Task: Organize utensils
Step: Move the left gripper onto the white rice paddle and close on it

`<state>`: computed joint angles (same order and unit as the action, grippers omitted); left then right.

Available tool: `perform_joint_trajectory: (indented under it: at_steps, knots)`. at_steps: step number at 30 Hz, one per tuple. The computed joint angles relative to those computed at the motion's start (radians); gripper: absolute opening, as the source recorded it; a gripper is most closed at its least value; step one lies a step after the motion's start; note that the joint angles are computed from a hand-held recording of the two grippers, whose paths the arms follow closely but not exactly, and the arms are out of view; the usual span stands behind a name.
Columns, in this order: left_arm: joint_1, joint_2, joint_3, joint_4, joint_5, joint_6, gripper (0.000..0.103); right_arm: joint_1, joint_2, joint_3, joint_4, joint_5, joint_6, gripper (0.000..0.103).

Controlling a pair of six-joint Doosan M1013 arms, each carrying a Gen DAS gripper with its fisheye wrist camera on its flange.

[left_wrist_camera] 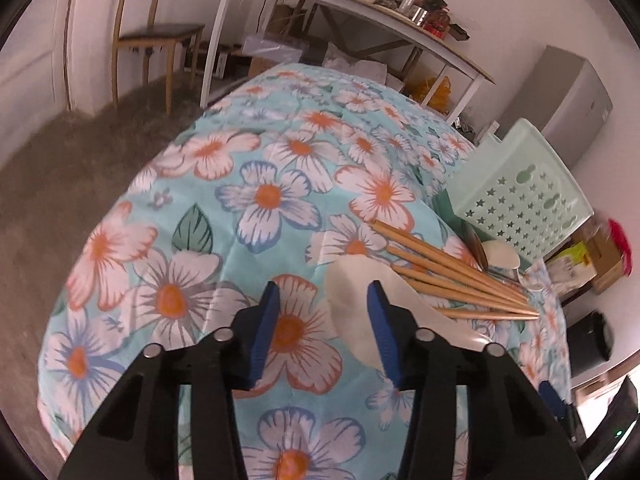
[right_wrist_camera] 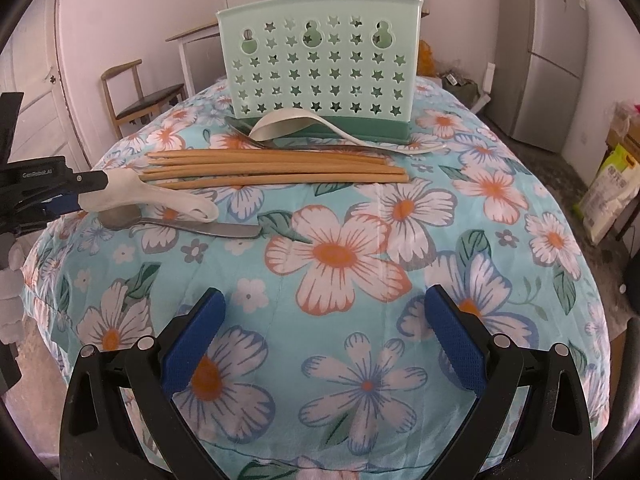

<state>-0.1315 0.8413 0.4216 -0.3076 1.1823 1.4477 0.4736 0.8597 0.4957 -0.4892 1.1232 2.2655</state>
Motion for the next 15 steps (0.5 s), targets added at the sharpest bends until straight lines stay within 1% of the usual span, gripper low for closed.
perform_joint_trajectory:
  at_steps: [1, 3, 7, 15]
  knots:
    - [0.003, 0.004, -0.005, -0.017, 0.007, -0.003, 0.038, 0.000, 0.001, -0.002, 0.001, 0.001, 0.000, 0.095]
    - [0.009, 0.008, -0.012, -0.052, 0.016, -0.001, 0.035, 0.000, 0.001, -0.003, 0.001, 0.002, -0.001, 0.095]
    - [0.017, 0.003, 0.001, -0.120, 0.008, 0.015, 0.034, 0.000, 0.001, -0.003, 0.000, 0.003, -0.001, 0.095]
    - [0.017, 0.029, -0.037, -0.124, 0.045, -0.022, 0.033, 0.000, 0.001, -0.004, 0.001, 0.003, -0.002, 0.095]
